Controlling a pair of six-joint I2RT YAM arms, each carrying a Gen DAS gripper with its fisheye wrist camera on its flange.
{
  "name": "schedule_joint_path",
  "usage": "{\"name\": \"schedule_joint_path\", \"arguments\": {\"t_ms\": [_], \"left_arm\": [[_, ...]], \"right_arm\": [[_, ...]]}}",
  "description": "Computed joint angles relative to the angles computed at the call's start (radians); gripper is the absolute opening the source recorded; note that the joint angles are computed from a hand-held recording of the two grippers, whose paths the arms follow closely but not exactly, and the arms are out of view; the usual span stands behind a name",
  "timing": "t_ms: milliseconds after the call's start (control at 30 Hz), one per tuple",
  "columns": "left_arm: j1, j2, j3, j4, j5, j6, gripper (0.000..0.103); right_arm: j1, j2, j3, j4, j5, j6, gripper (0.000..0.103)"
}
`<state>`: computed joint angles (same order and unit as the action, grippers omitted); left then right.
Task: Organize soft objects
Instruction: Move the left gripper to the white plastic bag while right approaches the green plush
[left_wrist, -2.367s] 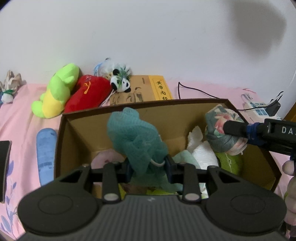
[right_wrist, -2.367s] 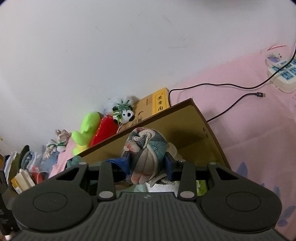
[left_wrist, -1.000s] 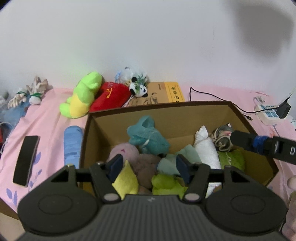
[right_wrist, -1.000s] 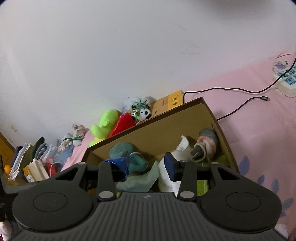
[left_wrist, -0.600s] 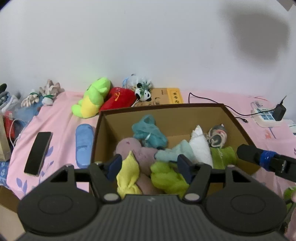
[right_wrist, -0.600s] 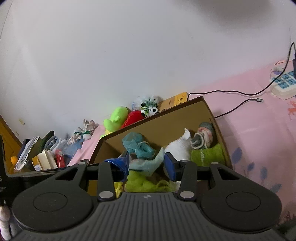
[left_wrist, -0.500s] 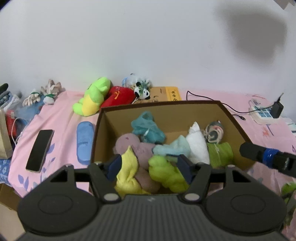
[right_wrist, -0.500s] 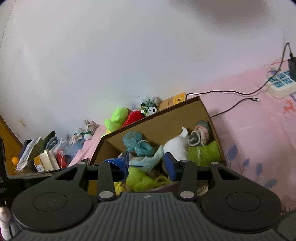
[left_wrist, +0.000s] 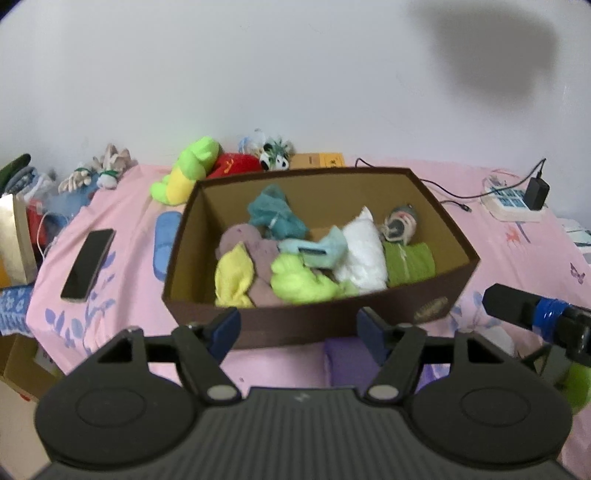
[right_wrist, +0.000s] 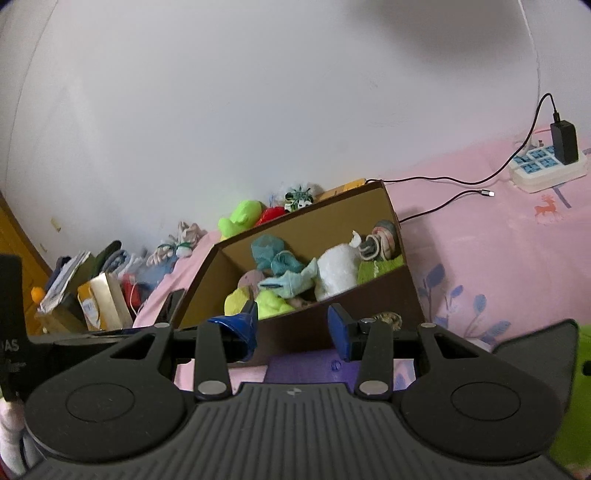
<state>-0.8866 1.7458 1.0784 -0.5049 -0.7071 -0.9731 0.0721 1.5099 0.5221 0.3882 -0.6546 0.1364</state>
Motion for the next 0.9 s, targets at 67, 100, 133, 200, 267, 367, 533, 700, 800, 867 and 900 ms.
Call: {"name": "schedule_joint_path", "arguments": {"t_ms": [67, 100, 133, 200, 267, 367, 533, 700, 800, 867, 900], "left_arm": [[-0.020, 0.013, 0.016, -0.027, -0.004, -0.035, 0.070], [-0.031, 0.020, 0.024, -0.041, -0.005, -0.054, 0.070], [-0.036, 0.025, 0.027, -0.047, -0.004, -0.065, 0.070], [-0.055, 0.037, 0.040, -0.068, -0.003, -0.098, 0.070], [-0.076, 0.055, 0.056, -0.092, -0.004, -0.129, 0.070], [-0.109, 0.077, 0.075, -0.117, -0.005, -0.169, 0.070], [-0.169, 0.117, 0.104, -0.129, 0.005, -0.213, 0.070], [-0.235, 0.170, 0.144, -0.118, 0.016, -0.223, 0.070], [-0.267, 0.208, 0.169, -0.092, 0.028, -0.205, 0.070], [-0.286, 0.237, 0.191, -0.076, 0.033, -0.193, 0.070], [-0.292, 0.250, 0.200, -0.062, 0.040, -0.186, 0.070]], "right_arm": [[-0.021, -0.016, -0.008, -0.034, -0.022, -0.034, 0.026], [-0.032, -0.025, -0.013, -0.051, -0.033, -0.049, 0.026], [-0.044, -0.029, -0.013, -0.070, -0.048, -0.066, 0.026], [-0.067, -0.043, -0.022, -0.103, -0.067, -0.097, 0.026], [-0.093, -0.054, -0.029, -0.138, -0.086, -0.137, 0.026], [-0.137, -0.066, -0.041, -0.197, -0.115, -0.211, 0.026], [-0.226, -0.072, -0.047, -0.315, -0.171, -0.358, 0.026], [-0.333, -0.059, -0.030, -0.470, -0.223, -0.531, 0.026], [-0.393, -0.027, -0.005, -0.548, -0.241, -0.618, 0.026], [-0.423, -0.013, 0.002, -0.576, -0.245, -0.651, 0.026], [-0.440, -0.003, 0.008, -0.589, -0.247, -0.670, 0.026]]}}
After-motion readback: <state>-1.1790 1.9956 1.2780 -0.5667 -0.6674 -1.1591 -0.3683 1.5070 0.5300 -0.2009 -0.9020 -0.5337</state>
